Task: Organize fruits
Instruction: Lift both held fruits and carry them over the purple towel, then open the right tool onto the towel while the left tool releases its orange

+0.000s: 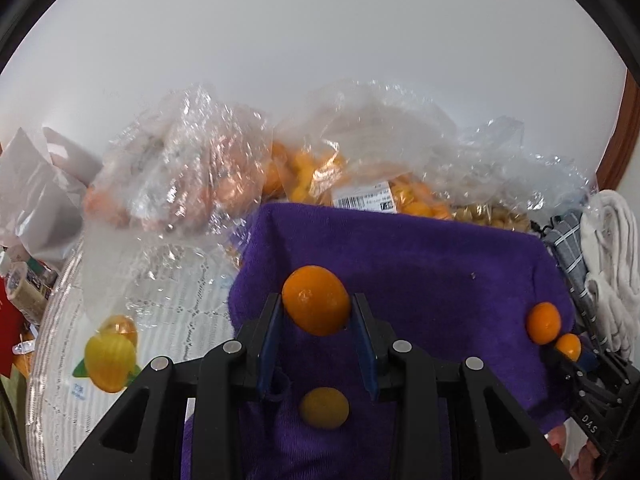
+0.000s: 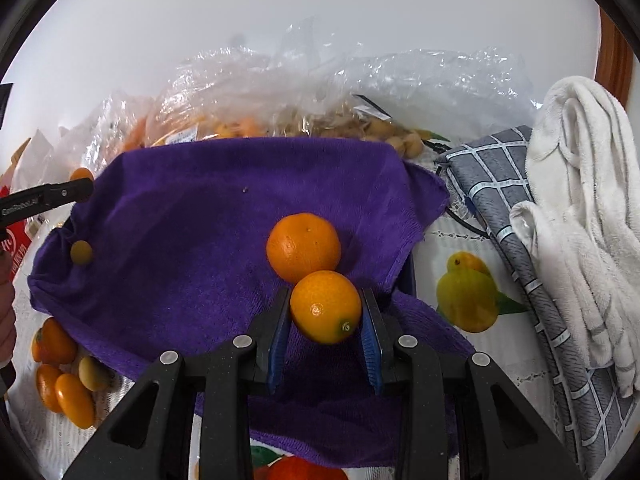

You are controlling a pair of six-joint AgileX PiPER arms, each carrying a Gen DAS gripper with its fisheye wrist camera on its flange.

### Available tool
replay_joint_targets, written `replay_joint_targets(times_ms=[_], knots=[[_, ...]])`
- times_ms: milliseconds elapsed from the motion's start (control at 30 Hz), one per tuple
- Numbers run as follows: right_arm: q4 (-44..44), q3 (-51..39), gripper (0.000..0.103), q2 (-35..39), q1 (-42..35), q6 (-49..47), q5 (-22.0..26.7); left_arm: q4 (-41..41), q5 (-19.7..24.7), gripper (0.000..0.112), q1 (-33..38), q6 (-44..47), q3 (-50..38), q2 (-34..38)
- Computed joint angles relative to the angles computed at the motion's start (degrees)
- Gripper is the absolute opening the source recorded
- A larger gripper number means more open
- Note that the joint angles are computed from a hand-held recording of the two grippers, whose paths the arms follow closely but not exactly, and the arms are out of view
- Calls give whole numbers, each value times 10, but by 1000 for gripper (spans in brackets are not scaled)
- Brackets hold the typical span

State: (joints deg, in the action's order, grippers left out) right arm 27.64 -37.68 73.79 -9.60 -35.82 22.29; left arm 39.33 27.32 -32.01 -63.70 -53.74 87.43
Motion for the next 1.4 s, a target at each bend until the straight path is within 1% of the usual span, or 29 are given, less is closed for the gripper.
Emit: replay_joint_targets(times_ms=[167,267,400,500,533,633,767,833,900,933,967,1000,1033,1133,1167,1300,1400], knots=[[-28,4,33,8,17,35,-21,4,22,33,-9,20,-13,25],[-55,9,33,12,33,70,-36,-12,17,33,-7,35,-15,32],[-102,17,33,11,49,115,-54,-18,22,33,-11,38,-21,45],[-67,20,33,11,42,81,-56,-32,21,33,-10,50,-28,59],[-61,20,33,11,41,75,-57,-33,29,33,-12,51,-33,64],[-73,26,34,7,43,85,-63,-27,33,33,-17,46,-35,68],[-71,35,42,-4,48,82,-68,-46,31,33,-12,63,-36,67],[-76,42,48,-13,52,88,-73,-60,38,33,-11,82,-43,67],[-73,48,53,-26,55,88,-76,-42,46,38,-17,69,-46,63],[-68,49,54,-31,55,83,-76,-38,48,45,-18,68,-47,59],[-55,51,54,-38,53,70,-74,-32,48,52,-21,62,-46,52],[-46,52,54,-46,51,61,-72,-25,45,55,-25,55,-43,43],[-57,51,55,-53,51,71,-69,-20,44,57,-28,52,-41,35],[-138,43,55,-76,61,155,-49,0,66,57,-47,30,-44,12],[-148,41,55,-89,61,165,-35,4,70,57,-51,24,-44,4],[-147,39,55,-145,47,178,15,31,90,57,-78,-14,-32,-39],[-144,40,55,-177,30,191,51,72,120,57,-115,-67,-2,-87]])
